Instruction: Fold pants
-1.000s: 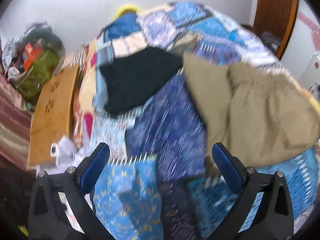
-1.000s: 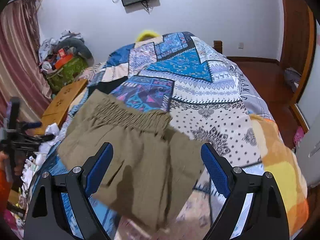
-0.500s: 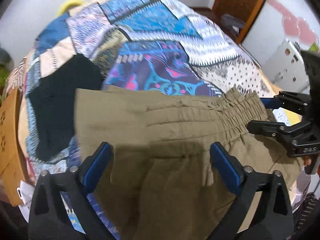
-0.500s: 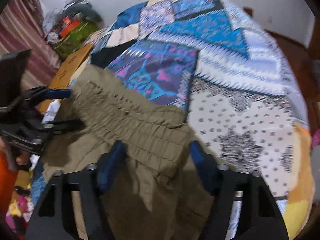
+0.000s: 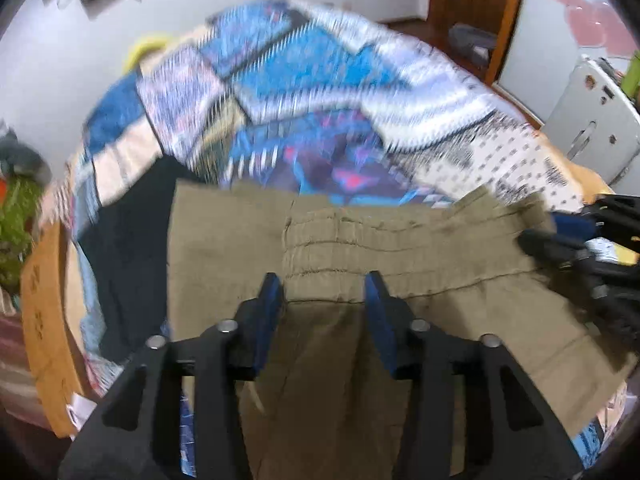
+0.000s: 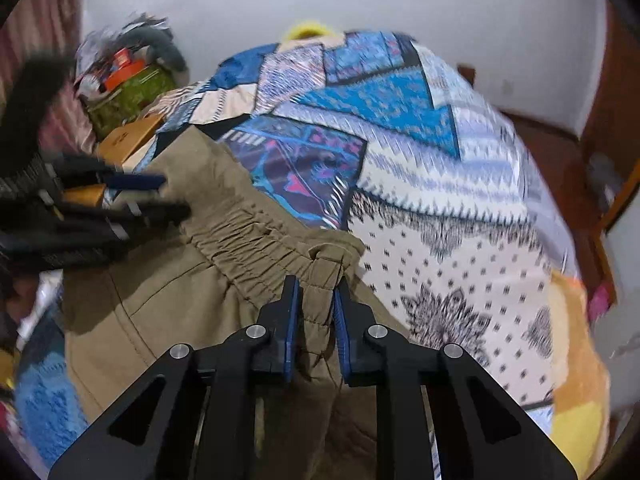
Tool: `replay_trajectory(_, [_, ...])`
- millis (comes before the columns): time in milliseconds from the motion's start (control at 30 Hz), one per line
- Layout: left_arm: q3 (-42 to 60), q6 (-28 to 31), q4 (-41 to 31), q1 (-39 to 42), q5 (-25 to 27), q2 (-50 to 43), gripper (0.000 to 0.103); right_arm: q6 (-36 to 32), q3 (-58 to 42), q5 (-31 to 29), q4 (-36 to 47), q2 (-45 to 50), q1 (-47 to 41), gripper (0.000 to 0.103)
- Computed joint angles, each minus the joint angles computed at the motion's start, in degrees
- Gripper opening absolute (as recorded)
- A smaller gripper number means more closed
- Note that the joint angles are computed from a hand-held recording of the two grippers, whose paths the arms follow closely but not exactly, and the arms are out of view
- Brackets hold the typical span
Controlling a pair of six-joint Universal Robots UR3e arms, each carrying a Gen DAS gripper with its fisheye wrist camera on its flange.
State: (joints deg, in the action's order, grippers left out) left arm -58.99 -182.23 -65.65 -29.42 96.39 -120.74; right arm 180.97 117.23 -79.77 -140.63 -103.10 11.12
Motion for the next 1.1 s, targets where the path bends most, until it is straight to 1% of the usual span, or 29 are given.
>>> replay_trajectory(33, [-0.13, -0.73, -0.13, 0.53, -0.18, 0.29, 0.061, 1.05, -0.84, 1.83, 2.76, -0.34, -1.57, 0.019])
replay_trajectory(67, [0.81, -1.53, -1.14, 0.88, 0.29, 0.66, 0.069, 2.28, -0.93, 4.26, 5.32, -1.78, -3.75, 0.021])
replay_trajectory(167, [-1.82, -2.35, 1.04, 2.76, -0.85, 5.48, 0.070, 3.65, 0.64, 8.15, 9.20, -6.72, -7.55, 0.023])
replay_trajectory(233, [-3.09, -2.45, 1.87, 3.99, -0.08, 7.95, 0.072, 3.61, 0.94, 8.93, 12.74, -10.72, -9.14, 0.024])
replay_trajectory(267, [-4.08, -2.10, 2.18, 4.83, 0.02, 9.04, 0.075, 3.23, 1.18, 10.14, 14.20, -12.21, -9.93, 0.029])
replay_trajectory(300, [-5.15, -1.72, 2.29, 5.71, -0.02, 9.94, 0.078, 2.53, 1.33, 12.56, 16.54, -14.08, -11.25, 0.037])
replay_trajectory(333, [-6.38, -1.51, 2.31, 6.40, -0.33, 10.62, 0.079, 1.92, 1.72, 15.25, 18.92, -16.51, -12.60, 0.040])
replay_trajectory(367, [-8.40, -0.90, 2.08, 7.55, -1.21, 11.39, 0.081, 1.87, 2.12, 16.44, 19.82, -18.19, -12.96, 0.047])
replay_trajectory(400, [-9.85, -0.67, 2.27, 7.98, -1.26, 11.60, 0.081, 2.27, 2.61, 16.06, 19.69, -19.87, -11.87, 0.052])
replay_trajectory(433, [-11.90, -0.53, 2.68, 8.33, -0.51, 12.01, 0.081, 2.81, 2.79, 14.53, 18.66, -20.15, -10.05, 0.054])
replay_trajectory(500, [-17.44, -1.22, 4.29, 8.44, 3.59, 12.30, 0.081, 3.83, 3.11, 9.61, 15.67, -18.98, -5.04, 0.057])
replay_trajectory(533, [-20.67, -1.45, 5.27, 8.90, 4.43, 13.11, 0.081, 4.57, 3.51, 6.63, 14.34, -18.14, -2.07, 0.057])
replay_trajectory(567, [-24.84, -1.44, 7.08, 9.87, 3.97, 14.62, 0.082, 5.18, 4.38, 4.56, 13.48, -17.78, -0.07, 0.057])
replay_trajectory(600, [-30.38, -1.26, 11.22, 11.80, 1.13, 17.69, 0.083, 5.15, 5.16, 3.99, 13.61, -18.31, 0.14, 0.057])
replay_trajectory(633, [-34.72, -1.83, 13.54, 13.83, -1.36, 20.81, 0.086, 5.80, 6.67, 3.06, 13.41, -19.05, 0.70, 0.057])
replay_trajectory(667, [-36.66, -2.20, 13.13, 15.44, -2.81, 22.79, 0.089, 6.30, 7.91, 3.20, 13.94, -20.38, 0.10, 0.057])
replay_trajectory(700, [-38.56, -1.93, 12.29, 17.59, -5.31, 24.98, 0.089, 7.43, 10.53, 5.62, 15.74, -24.12, -2.71, 0.060])
replay_trajectory(767, [-41.91, -0.62, 10.45, 21.81, -10.65, 29.17, 0.089, 7.61, 14.01, 11.14, 21.18, -32.48, -9.40, 0.065])
replay_trajectory(833, [-42.17, -0.19, 8.29, 23.05, -11.33, 31.10, 0.089, 5.56, 15.79, 14.98, 30.37, -42.34, -16.87, 0.069])
replay_trajectory(867, [-42.31, 0.28, 7.64, 23.29, -10.86, 32.34, 0.089, 4.44, 15.78, 15.76, 33.46, -45.03, -18.93, 0.073])
replay_trajectory(900, [-42.57, 0.36, 7.75, 22.97, -10.40, 33.08, 0.089, 2.65, 15.52, 16.52, 37.67, -48.19, -21.66, 0.074])
replay_trajectory(933, [-42.88, 0.26, 7.77, 22.19, -9.69, 34.34, 0.089, -1.14, 14.50, 18.24, 44.26, -51.89, -26.00, 0.075])
replay_trajectory(1033, [-41.40, 0.75, 7.50, 20.84, -9.34, 36.05, 0.089, -7.55, 11.05, 19.88, 54.41, -55.14, -32.71, 0.075])
replay_trajectory(1100, [-39.58, 0.71, 7.54, 19.75, -10.56, 35.87, 0.095, -9.57, 9.17, 20.62, 57.43, -55.21, -34.80, 0.075])
